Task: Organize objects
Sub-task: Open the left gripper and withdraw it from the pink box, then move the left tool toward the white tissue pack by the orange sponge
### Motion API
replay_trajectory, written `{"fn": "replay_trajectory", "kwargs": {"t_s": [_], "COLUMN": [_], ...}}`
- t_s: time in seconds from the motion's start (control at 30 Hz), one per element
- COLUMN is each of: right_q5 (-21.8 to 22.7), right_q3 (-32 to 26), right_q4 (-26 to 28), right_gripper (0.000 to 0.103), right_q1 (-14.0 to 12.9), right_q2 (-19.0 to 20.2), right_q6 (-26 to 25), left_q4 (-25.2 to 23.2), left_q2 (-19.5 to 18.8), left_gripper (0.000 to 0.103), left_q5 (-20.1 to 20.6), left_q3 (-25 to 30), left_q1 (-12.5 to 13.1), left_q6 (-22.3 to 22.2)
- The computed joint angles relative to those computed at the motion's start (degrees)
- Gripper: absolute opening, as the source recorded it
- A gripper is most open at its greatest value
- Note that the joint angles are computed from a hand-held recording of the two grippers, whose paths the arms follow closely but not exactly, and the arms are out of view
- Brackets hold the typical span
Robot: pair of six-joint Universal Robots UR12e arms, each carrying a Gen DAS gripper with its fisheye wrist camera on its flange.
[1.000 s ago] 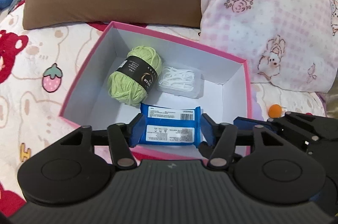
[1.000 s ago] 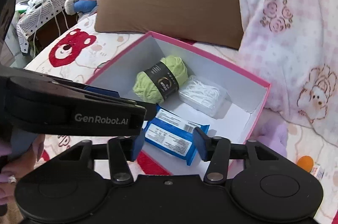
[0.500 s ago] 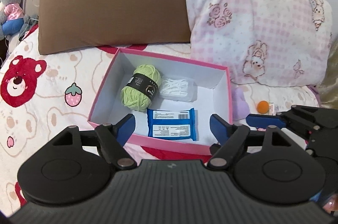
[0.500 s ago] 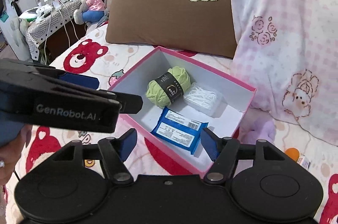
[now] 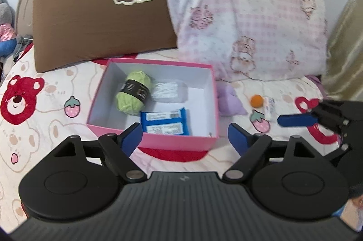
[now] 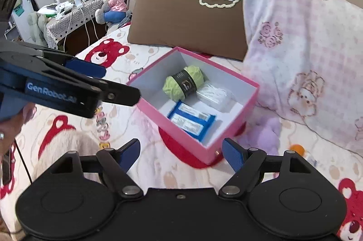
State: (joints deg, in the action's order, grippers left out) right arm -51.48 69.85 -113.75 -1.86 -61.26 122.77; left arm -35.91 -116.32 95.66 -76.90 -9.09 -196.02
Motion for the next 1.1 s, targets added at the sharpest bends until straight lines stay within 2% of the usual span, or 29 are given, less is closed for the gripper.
{"fn": "replay_trajectory", "kwargs": {"t_s": [0.33, 0.43, 0.6, 0.9, 1.1], "right_q5": [-0.76, -0.24, 1.78, 2.57, 1.11], "right_q3": [3.46, 4.71, 5.94, 4.12, 2.89], "right_q4": [-1.75, -3.32, -6.01, -14.05, -19.13], "right_gripper": [0.083, 0.083, 0.083, 0.083, 0.083], "right_q1": [-3.81, -4.78, -6.22, -7.76, -7.39], "right_q2": [-2.01, -2.35, -2.08, 1.87, 4.80], "right_q6": [-5.89, -6.62, -6.74, 1.24, 5.38], "left_q4": [-0.58, 0.60, 2.35, 4.61, 7.96], "left_q2": [0.18, -0.18, -1.50, -5.12, -8.74], "left_gripper": [0.085, 0.086, 0.087, 0.088, 0.088], "left_q5": [-1.25, -2.80, -2.89, -4.75, -5.02], "left_q3": [-1.08, -1.31, -0.77, 2.15, 5.01], "left_q1": [-2.51, -3.15, -4.54, -5.50, -5.80], "left_q6": [0.61, 1.32, 2.38, 0.27, -0.42]}}
